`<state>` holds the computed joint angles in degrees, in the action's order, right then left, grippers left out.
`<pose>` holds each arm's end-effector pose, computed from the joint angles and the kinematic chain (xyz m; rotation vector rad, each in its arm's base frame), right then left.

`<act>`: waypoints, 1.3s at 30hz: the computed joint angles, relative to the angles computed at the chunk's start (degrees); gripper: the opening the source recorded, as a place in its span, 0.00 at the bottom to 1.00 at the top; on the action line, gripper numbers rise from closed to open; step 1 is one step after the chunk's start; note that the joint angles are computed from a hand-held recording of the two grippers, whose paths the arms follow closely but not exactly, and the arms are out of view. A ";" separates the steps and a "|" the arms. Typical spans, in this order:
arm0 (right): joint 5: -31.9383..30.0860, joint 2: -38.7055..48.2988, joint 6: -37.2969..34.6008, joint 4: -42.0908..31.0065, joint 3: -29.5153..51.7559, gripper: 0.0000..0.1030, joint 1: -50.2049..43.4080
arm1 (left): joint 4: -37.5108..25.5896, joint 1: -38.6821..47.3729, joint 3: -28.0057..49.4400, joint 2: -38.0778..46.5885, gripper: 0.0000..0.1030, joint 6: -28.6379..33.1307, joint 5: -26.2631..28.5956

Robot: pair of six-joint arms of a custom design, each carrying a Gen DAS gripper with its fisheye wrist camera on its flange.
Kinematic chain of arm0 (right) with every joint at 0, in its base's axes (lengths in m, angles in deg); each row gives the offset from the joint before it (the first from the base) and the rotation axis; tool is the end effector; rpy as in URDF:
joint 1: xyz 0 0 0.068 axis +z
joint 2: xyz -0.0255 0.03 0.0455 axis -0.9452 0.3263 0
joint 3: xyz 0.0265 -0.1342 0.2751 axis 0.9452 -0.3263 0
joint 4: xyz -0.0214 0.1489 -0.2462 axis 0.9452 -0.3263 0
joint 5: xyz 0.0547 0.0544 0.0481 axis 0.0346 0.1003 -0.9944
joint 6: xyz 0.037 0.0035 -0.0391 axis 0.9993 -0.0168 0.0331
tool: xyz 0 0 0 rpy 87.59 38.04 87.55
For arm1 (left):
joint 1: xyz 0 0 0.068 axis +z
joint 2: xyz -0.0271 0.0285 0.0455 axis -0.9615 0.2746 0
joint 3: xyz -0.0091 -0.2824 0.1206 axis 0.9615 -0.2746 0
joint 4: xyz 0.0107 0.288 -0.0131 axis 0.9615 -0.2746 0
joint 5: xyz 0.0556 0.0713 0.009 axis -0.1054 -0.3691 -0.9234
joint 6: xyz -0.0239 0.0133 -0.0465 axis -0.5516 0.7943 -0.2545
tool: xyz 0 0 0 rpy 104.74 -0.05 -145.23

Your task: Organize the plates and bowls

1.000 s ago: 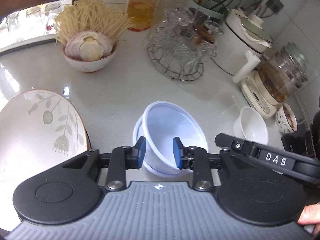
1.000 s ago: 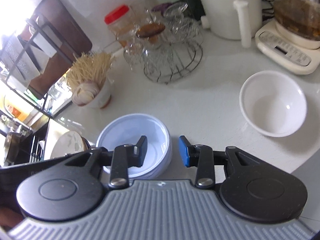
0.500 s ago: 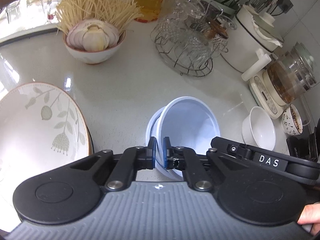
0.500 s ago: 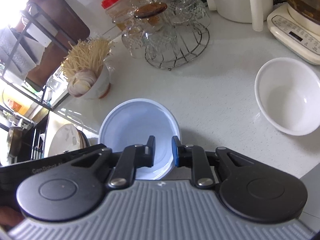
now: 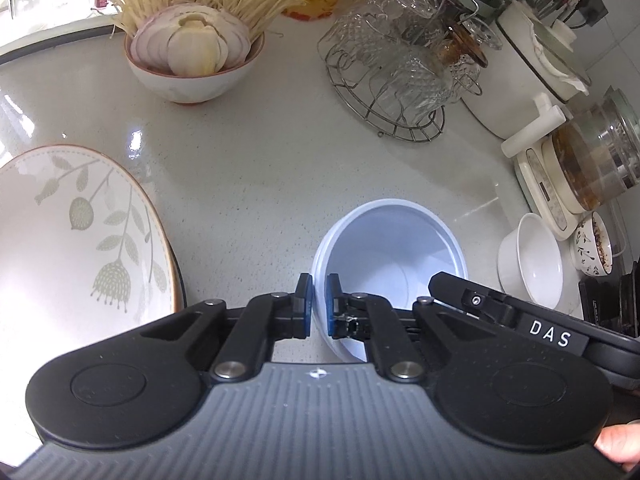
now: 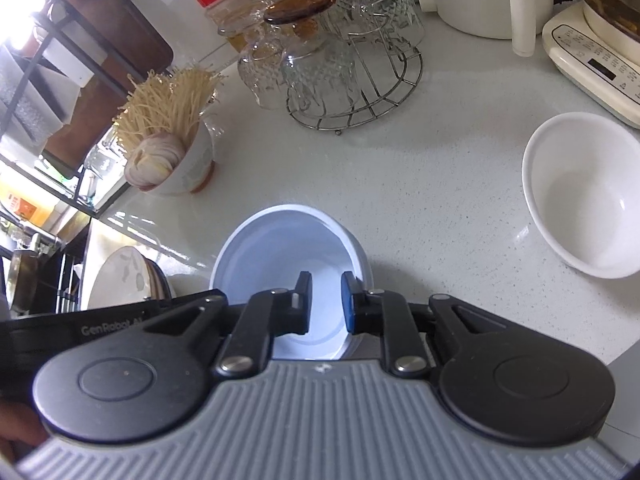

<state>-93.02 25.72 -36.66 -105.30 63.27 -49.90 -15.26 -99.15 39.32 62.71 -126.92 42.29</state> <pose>0.3126 0.1341 0.2046 -0.3968 2.6590 0.6634 0.2785 -0.1262 0.1934 -0.7055 2.5743 -0.3257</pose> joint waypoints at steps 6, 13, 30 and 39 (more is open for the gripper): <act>0.40 -2.05 -0.34 1.10 -0.44 0.18 0.17 | -1.59 -0.41 0.51 -1.51 0.09 0.78 -1.58; 1.64 -6.49 -1.05 2.59 -1.24 0.18 0.50 | -4.40 -1.63 1.61 -6.29 0.09 2.79 -3.79; 11.28 -20.27 -3.46 2.71 -3.81 0.21 1.63 | -10.29 -7.70 9.23 -11.02 0.44 10.37 -9.58; 16.40 -23.30 -2.97 1.47 -3.80 0.48 -0.94 | -8.27 -8.03 12.55 -7.40 0.48 14.36 -8.04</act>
<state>-76.62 2.42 -39.63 -103.83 59.47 -50.85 -23.53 -107.18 51.87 55.31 -112.56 34.25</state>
